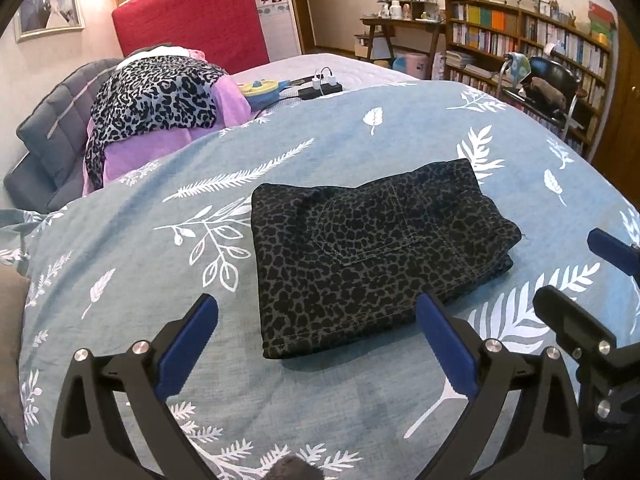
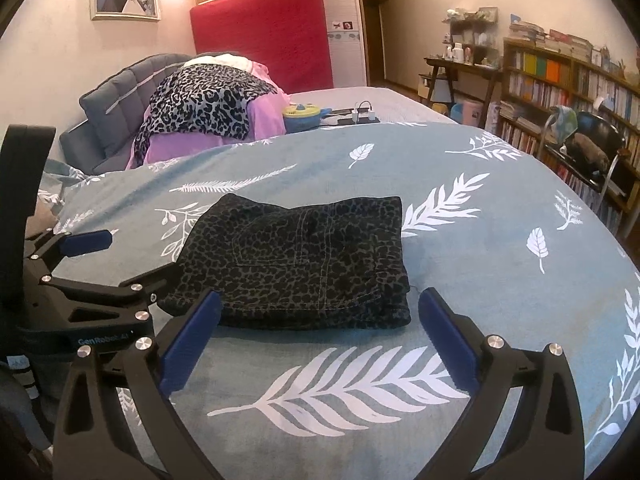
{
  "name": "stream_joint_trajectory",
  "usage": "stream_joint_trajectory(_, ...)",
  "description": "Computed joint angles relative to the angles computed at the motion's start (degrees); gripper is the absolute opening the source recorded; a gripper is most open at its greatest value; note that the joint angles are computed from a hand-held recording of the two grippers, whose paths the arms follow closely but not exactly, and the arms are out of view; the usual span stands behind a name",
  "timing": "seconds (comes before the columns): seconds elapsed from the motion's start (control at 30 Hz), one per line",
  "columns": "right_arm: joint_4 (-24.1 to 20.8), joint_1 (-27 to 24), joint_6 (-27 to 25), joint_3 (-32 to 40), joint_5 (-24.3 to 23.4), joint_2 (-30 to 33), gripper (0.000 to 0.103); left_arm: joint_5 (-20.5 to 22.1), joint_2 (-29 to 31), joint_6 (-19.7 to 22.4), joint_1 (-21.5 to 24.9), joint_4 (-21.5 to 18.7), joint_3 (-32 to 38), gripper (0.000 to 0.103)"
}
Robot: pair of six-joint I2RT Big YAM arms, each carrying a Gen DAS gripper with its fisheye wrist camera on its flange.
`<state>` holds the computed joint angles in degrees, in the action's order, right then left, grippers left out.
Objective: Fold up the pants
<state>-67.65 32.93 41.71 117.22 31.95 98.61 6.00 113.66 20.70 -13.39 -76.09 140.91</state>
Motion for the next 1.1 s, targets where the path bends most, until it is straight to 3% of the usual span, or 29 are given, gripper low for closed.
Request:
stream_joint_trajectory(0.9, -0.6, -0.5, 0.7, -0.6, -1.4, -0.6, 0.100, -1.4, -1.1, 1.3, -0.5, 1.5, -1.9, 0.098)
stream_joint_trajectory(1.1, -0.8, -0.9, 1.7, -1.2, -1.7, -0.9, 0.100, -0.5, -0.5, 1.2, -0.5, -0.1, -1.0, 0.098)
